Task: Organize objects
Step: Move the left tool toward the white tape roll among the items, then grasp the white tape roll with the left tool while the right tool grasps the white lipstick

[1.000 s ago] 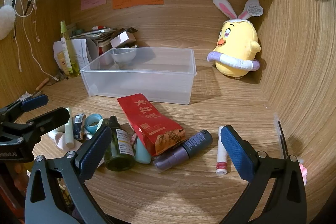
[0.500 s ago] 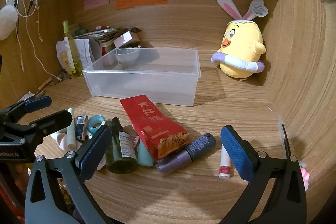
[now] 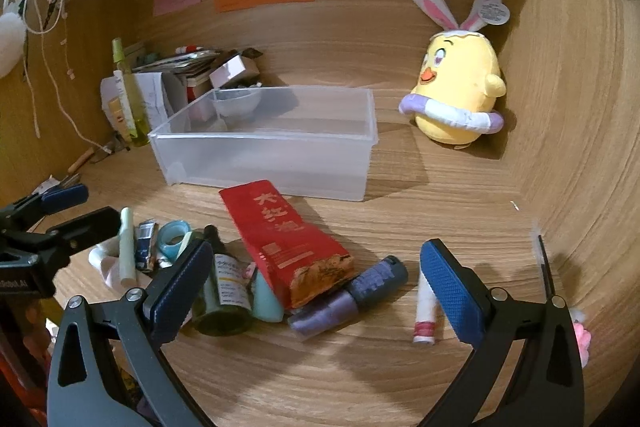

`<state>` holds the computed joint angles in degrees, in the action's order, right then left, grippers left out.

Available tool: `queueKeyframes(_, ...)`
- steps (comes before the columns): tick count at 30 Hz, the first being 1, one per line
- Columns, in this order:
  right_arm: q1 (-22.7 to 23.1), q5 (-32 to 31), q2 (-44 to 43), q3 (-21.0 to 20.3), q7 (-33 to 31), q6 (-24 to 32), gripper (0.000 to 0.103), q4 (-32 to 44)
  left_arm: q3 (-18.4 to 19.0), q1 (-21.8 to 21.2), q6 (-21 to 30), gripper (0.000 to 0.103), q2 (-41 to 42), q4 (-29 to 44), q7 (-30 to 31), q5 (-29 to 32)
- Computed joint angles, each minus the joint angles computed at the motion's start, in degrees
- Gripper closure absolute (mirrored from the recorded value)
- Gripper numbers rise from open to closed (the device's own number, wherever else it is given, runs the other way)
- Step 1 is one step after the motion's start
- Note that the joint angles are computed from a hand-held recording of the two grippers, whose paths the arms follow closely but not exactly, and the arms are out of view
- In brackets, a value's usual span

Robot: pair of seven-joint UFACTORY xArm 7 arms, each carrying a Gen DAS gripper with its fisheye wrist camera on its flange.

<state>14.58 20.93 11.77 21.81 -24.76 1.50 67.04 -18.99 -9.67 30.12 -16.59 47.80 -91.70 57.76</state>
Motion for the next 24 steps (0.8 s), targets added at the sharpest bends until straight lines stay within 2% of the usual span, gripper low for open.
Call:
queueKeyframes(7,4.47,-7.85,-0.55,-8.37,10.35,-0.18,0.001,-0.12,1.76,1.21,-2.0,0.0,-4.3,-5.33,3.06,-4.73)
queueKeyframes(8,4.99,-9.31,-0.6,-9.53,12.19,0.1,0.001,-0.1,1.86,1.48,-2.35,0.005,-4.76,-6.09,3.93,-5.87)
queueKeyframes(9,5.36,-10.7,-0.57,-10.57,13.96,0.47,0.001,0.0,1.91,1.67,-2.34,0.015,-5.06,-6.63,5.09,-7.26)
queueKeyframes(11,6.03,-13.64,-0.58,-12.57,17.45,1.25,0.001,0.0,2.28,1.68,-1.98,0.024,-5.19,-7.45,8.49,-10.72)
queueKeyframes(13,6.63,-16.66,-0.38,-14.26,20.86,2.45,0.002,0.19,1.96,2.5,-1.79,0.025,-5.66,-8.49,9.6,-12.55)
queueKeyframes(16,6.15,-19.56,0.21,-15.1,24.17,4.58,0.008,0.58,1.96,3.35,-3.09,0.026,-6.42,-10.25,11.02,-15.12)
queueKeyframes(19,2.3,-16.11,1.1,-11.46,21.32,7.82,0.019,1.55,1.68,4.32,-4.25,0.029,-6.68,-11.37,12.2,-17.26)
queueKeyframes(24,2.46,-16.54,2.53,-12.29,21.93,10.82,0.04,3.07,0.93,5.75,-5.55,0.048,-6.03,-11.82,13.9,-19.18)
